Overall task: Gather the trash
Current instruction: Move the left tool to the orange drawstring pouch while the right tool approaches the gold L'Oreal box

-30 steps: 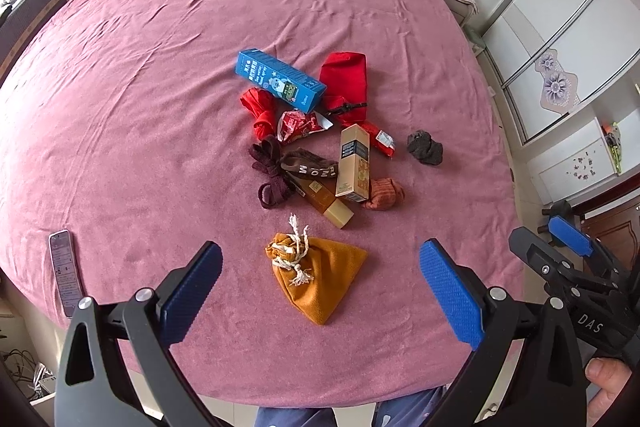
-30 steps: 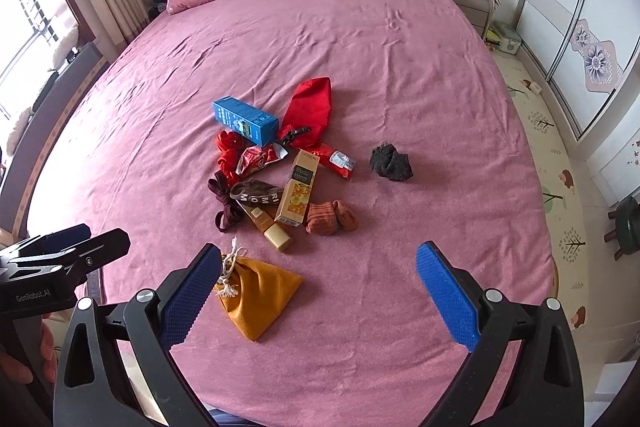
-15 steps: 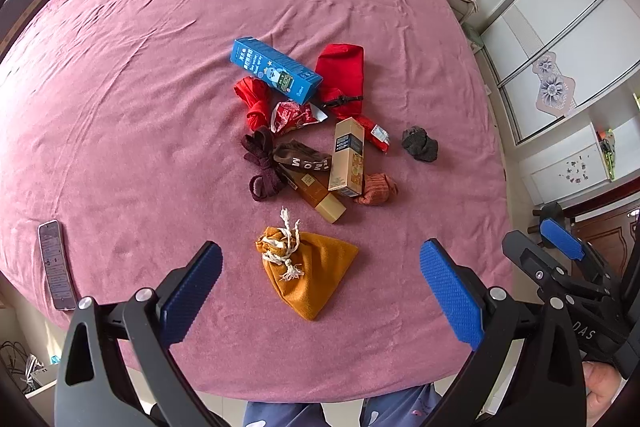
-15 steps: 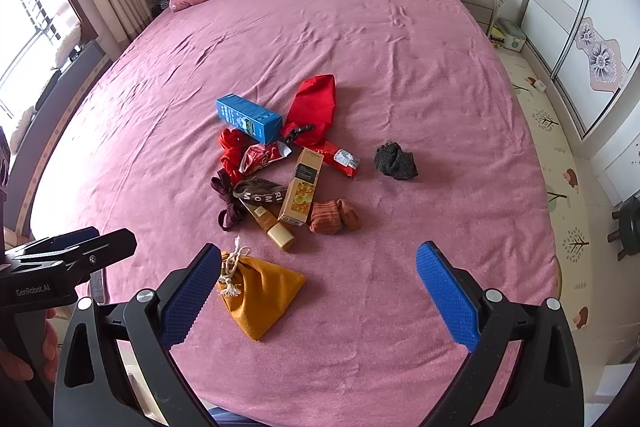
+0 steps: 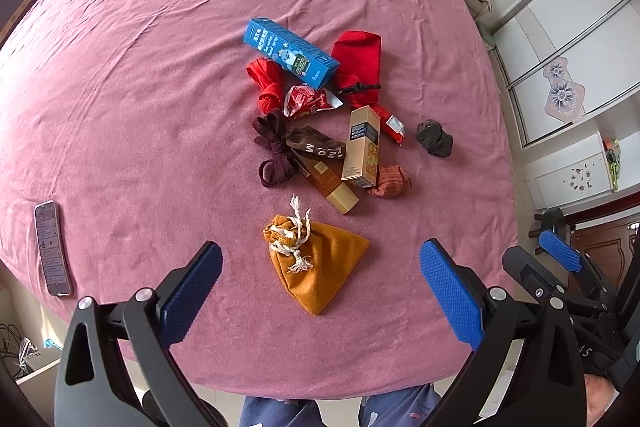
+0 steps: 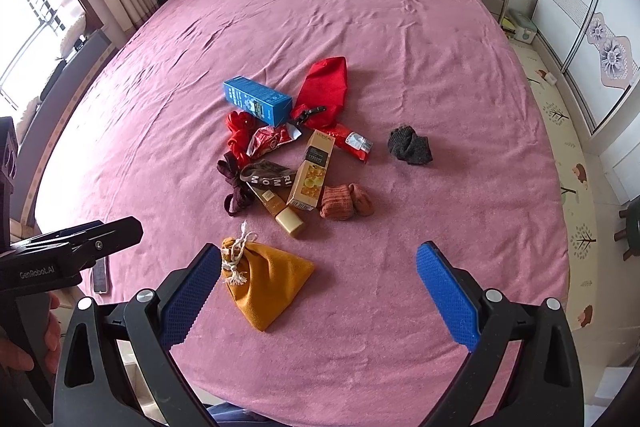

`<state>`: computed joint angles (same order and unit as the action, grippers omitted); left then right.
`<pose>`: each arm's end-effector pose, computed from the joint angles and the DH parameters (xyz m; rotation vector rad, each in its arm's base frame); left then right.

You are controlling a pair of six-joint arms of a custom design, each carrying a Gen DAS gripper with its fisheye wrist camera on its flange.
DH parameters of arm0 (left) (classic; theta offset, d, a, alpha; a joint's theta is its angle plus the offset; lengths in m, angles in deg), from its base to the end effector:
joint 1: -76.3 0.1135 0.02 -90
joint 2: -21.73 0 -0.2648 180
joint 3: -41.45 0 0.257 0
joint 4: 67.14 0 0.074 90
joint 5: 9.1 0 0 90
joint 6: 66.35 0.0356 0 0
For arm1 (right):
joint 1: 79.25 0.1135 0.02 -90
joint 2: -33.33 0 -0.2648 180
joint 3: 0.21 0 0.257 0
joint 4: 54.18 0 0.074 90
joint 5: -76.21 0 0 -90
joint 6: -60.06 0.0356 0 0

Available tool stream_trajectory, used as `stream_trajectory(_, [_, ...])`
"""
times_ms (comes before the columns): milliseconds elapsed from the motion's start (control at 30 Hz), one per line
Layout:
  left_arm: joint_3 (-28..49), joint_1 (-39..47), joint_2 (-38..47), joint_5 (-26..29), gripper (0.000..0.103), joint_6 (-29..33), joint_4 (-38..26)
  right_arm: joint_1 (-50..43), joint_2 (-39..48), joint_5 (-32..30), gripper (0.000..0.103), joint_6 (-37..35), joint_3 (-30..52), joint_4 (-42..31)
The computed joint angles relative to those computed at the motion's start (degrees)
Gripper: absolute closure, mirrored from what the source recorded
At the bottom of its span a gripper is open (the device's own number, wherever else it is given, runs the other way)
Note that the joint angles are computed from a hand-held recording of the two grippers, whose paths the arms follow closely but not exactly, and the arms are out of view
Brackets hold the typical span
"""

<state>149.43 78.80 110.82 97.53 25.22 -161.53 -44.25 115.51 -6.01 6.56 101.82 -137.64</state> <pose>0.2862 0.0023 0.3568 0.0299 2.8525 -0.4037 0.2274 0.1534 0.3652 0.0779 2.6809 0.2193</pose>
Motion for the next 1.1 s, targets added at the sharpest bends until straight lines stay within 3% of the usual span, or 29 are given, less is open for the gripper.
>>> stream_trajectory(533, [-13.4, 0.0, 1.6, 0.1, 0.004, 1.0, 7.9, -3.1, 2.5, -4.3, 0.009, -3.9, -7.5, 9.1])
stream_trajectory(800, [-19.6, -0.5, 4.4, 1.1, 0.004, -3.8, 13.6, -6.4, 5.5, -7.4, 0.009, -8.5, -10.6, 15.0])
stream_trajectory(1100, [-26.8, -0.2, 7.7, 3.7, 0.004, -10.3, 24.4, -8.6, 8.8, -10.8, 0.009, -13.4, -14.0, 20.3])
